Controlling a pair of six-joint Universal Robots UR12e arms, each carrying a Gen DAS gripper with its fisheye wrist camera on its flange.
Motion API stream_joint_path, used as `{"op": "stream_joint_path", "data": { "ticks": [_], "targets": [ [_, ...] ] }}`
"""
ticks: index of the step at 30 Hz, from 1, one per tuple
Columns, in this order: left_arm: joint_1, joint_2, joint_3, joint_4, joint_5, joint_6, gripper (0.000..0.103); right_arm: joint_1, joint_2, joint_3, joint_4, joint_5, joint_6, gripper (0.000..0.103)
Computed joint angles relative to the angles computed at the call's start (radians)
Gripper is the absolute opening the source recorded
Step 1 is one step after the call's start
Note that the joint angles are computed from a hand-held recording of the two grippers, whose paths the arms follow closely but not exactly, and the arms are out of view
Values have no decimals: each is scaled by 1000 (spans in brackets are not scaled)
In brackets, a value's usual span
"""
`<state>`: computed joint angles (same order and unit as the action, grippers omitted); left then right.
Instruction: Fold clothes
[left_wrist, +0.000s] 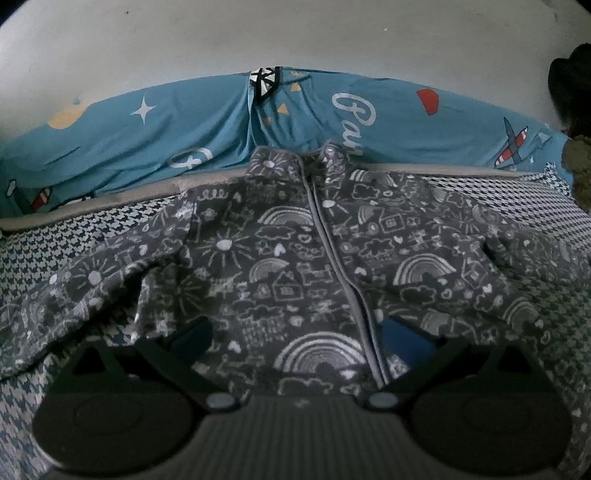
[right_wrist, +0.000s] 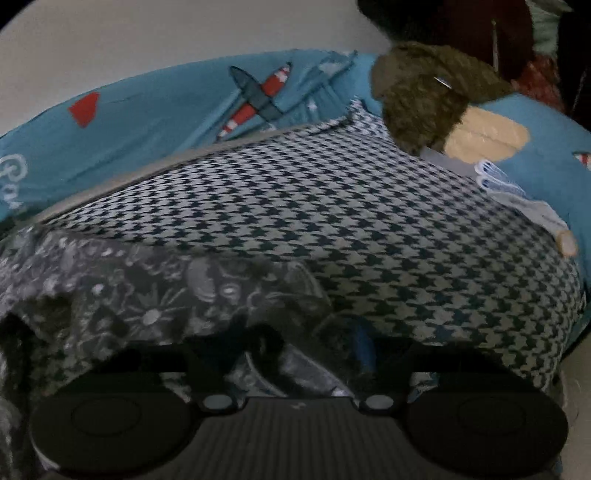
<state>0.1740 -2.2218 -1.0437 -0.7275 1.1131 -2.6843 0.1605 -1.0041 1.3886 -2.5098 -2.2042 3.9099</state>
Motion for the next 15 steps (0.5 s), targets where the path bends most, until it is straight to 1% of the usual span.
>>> {"op": "stream_joint_path", "data": {
  "ticks": [1, 3, 4, 7, 10, 13, 15],
  "targets": [
    [0, 1, -1, 1, 0, 0, 103, -3, -5, 7, -5, 7, 28, 23],
    [1, 0, 0, -3, -4, -6, 103, -10, -15, 24, -54, 26, 77, 13],
    [2, 0, 1, -5, -5, -9, 103, -10, -19, 35, -95, 29, 88, 12],
    [3, 1, -2, -2, -5, -14, 103, -9, -21, 59, -251, 63, 68, 11],
    [2, 2, -5, 3, -3, -13, 103, -9, -10, 60, -391, 142, 31, 10],
    [2, 4, -9, 2, 1, -11, 103, -10, 10, 43, -489, 233, 0, 10],
    [2, 4, -10, 0, 4, -14, 103, -11, 26, 24, -534, 285, -5, 10]
  ]
}}
